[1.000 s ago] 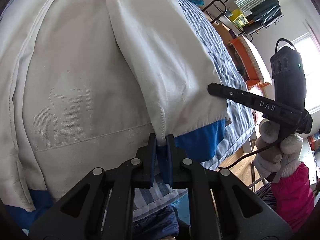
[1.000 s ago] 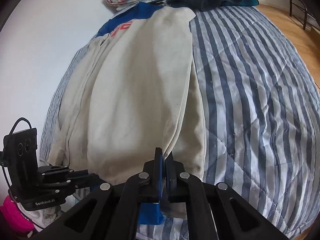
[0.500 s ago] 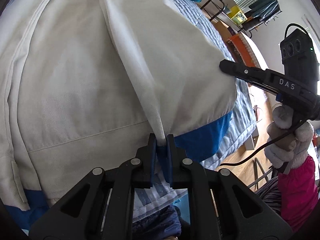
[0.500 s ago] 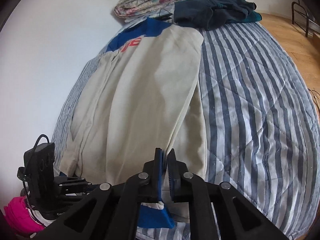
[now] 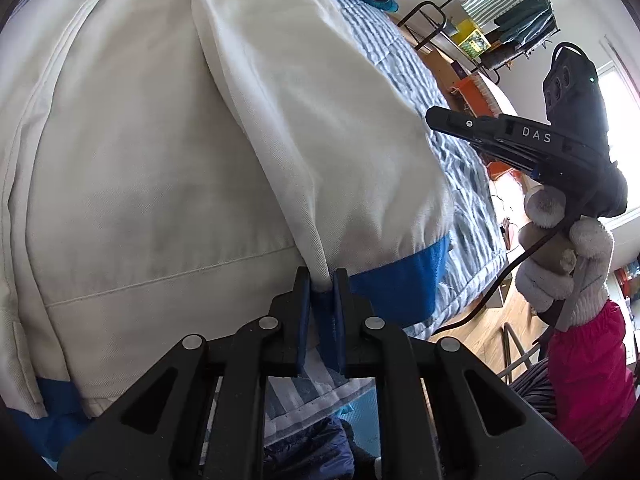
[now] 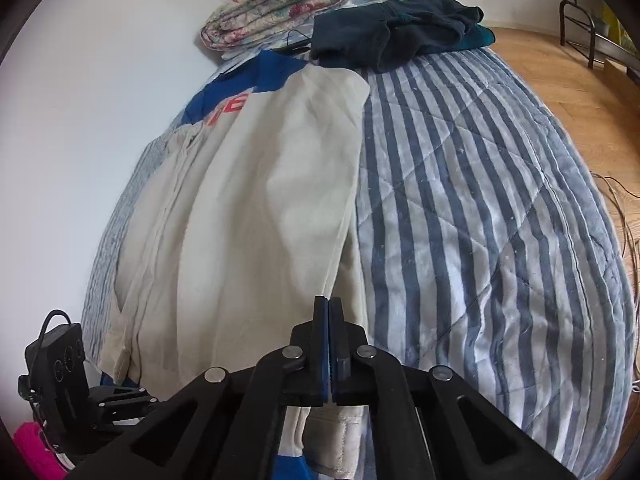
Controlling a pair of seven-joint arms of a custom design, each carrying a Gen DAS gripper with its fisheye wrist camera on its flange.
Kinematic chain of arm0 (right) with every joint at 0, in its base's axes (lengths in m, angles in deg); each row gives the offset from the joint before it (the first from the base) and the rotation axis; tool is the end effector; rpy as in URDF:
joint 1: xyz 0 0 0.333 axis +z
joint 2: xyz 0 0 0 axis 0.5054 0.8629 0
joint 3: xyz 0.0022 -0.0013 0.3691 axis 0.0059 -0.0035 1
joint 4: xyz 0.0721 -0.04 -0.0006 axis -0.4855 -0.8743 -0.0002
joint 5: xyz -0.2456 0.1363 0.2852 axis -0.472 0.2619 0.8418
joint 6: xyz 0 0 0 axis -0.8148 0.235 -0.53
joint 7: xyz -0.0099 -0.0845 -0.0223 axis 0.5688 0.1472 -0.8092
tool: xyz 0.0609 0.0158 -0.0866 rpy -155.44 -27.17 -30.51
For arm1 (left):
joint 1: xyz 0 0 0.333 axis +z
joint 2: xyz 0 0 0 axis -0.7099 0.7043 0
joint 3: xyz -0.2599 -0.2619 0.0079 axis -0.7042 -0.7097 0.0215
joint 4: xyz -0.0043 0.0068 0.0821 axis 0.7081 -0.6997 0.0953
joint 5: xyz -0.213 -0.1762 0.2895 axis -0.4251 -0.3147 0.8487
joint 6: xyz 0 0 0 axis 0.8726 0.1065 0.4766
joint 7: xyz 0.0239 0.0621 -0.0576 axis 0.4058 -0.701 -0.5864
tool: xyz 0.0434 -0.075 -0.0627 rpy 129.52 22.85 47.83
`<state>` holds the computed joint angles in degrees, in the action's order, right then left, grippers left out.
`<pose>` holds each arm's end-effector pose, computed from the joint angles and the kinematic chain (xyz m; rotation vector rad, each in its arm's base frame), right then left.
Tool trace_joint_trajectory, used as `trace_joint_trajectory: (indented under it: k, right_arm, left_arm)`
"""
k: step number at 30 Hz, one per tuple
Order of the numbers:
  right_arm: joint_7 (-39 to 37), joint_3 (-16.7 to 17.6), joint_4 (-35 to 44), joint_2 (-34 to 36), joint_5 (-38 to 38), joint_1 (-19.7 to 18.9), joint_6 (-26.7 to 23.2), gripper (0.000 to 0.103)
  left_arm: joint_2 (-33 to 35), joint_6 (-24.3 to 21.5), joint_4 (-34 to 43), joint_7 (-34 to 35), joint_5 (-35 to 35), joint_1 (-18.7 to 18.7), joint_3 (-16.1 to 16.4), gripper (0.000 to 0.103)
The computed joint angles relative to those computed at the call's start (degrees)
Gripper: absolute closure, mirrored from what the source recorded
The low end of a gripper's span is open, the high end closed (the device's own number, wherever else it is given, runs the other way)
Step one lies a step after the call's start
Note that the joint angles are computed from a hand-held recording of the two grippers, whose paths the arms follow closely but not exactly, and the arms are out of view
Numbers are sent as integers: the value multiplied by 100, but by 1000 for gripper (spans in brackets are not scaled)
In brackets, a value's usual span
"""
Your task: Fold large clothes
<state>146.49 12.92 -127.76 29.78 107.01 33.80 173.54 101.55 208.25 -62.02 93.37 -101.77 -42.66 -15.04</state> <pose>0.7240 0.1862 0.3994 -1.9828 1.5744 0.0166 0.6122 -0.0627 0.3879 2.0511 -1.9844 0.8740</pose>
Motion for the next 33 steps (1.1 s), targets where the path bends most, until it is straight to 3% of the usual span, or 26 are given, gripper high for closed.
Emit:
trace_joint_trajectory:
  k: [4, 7, 8, 13, 16, 21, 26, 29, 33]
  right_arm:
    - [46, 92, 104, 193, 187, -157, -274, 95]
    - [-369, 406, 30, 157, 914, -492, -471, 70]
    - [-505, 451, 19, 135, 1126, -565, -582, 68]
    - [-967, 329, -74, 15, 1578, -570, -1242, 68]
    - [-904, 97, -228, -59, 1651, -380, -1226, 68]
    - [-1101, -34, -464, -262, 2202, -397, -1051, 68]
    - [-1753, 46, -495, -313, 3201, -549, -1116, 68]
    - [-1937, -76, -378, -279, 2998, -227, -917, 68]
    - [-2060, -104, -332, -275, 2486, 166, -215, 72]
  left_arm:
    - [9, -64, 24, 0, 6, 27, 9, 95]
    - [-11, -61, 18, 9, 10, 23, 13, 95]
    - [-11, -62, 14, 7, -4, 26, 14, 95]
    - [-7, -97, 26, -13, -7, 29, 22, 95]
    - [-13, -86, 22, -21, 20, 23, 27, 95]
    - [-39, -44, 9, -120, 177, -19, 42, 95]
    - [-164, -37, -74, -156, 133, -6, 43, 94]
    - [-303, -43, -163, -80, 22, 2, 46, 94]
    - [-581, 26, -383, 85, -298, -17, 68, 94]
